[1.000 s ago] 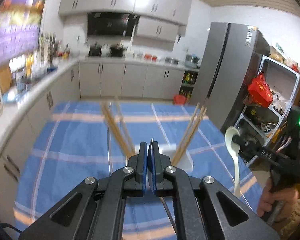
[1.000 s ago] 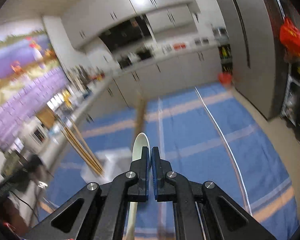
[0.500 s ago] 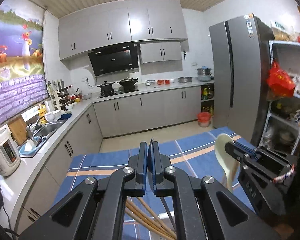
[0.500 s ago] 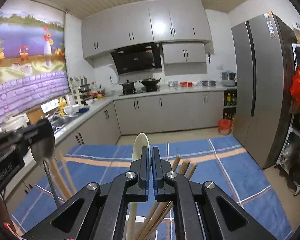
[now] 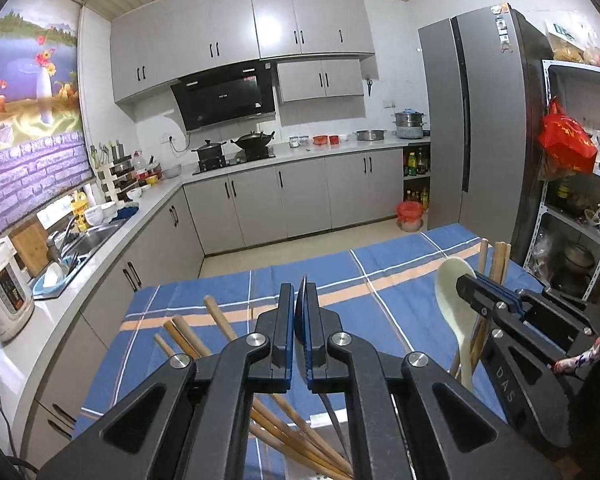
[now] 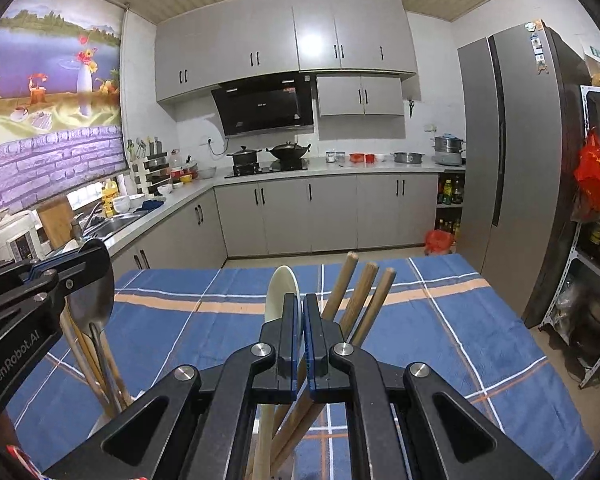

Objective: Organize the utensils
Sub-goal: 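Carry both spoons over the white caddy and lower them in, then open both tools to release the spoons into the caddy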

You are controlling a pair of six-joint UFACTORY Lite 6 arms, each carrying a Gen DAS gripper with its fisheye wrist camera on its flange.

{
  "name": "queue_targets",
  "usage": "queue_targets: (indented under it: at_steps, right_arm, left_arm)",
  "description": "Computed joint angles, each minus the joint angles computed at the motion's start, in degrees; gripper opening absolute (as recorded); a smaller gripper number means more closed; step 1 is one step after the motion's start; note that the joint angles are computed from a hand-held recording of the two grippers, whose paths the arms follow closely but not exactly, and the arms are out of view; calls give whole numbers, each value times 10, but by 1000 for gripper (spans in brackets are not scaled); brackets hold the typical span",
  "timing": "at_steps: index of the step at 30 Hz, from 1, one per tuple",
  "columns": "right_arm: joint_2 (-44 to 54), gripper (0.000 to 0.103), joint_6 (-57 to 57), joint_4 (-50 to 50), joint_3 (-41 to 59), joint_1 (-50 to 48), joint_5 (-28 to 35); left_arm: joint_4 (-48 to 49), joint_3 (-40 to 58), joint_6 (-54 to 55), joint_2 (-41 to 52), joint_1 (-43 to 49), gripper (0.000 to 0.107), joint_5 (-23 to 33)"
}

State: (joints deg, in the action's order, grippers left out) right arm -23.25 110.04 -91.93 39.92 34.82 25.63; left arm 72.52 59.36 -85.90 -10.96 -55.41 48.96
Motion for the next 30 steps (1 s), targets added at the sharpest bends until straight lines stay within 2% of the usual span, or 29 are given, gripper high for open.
queue_targets:
  at_steps: [10,14,17,19,22,24,27,30]
  right_arm:
    - [-67,4,-44,67,-47,23,10]
    - [-97,5,-84,112,-58,26,6]
    - [-119,12,-108,144,-67,38,21]
    - [-139,19,-123,164,-75,51,36]
    - [-190,20,-148,199,-92,78,72]
    - [-219,28,-154,215,-99,107,107]
    - [-274,35,-179,252,-108,145,161]
    - [-332,43,-187,271,-119,218,252]
  left_arm:
    - [-27,-11,3,-35,-19,5,14]
    - [-31,-7,1,-49,-43,6,40]
    - [-32,-9,-5,-70,-70,18,69]
    - [-33,-16,-17,-99,-97,31,99]
    - [-36,-14,-30,-125,-141,34,152]
    - [-42,-8,-35,-138,-179,36,195]
    - [-33,-1,-56,-150,-259,48,275]
    - [-25,14,-80,-142,-345,59,359]
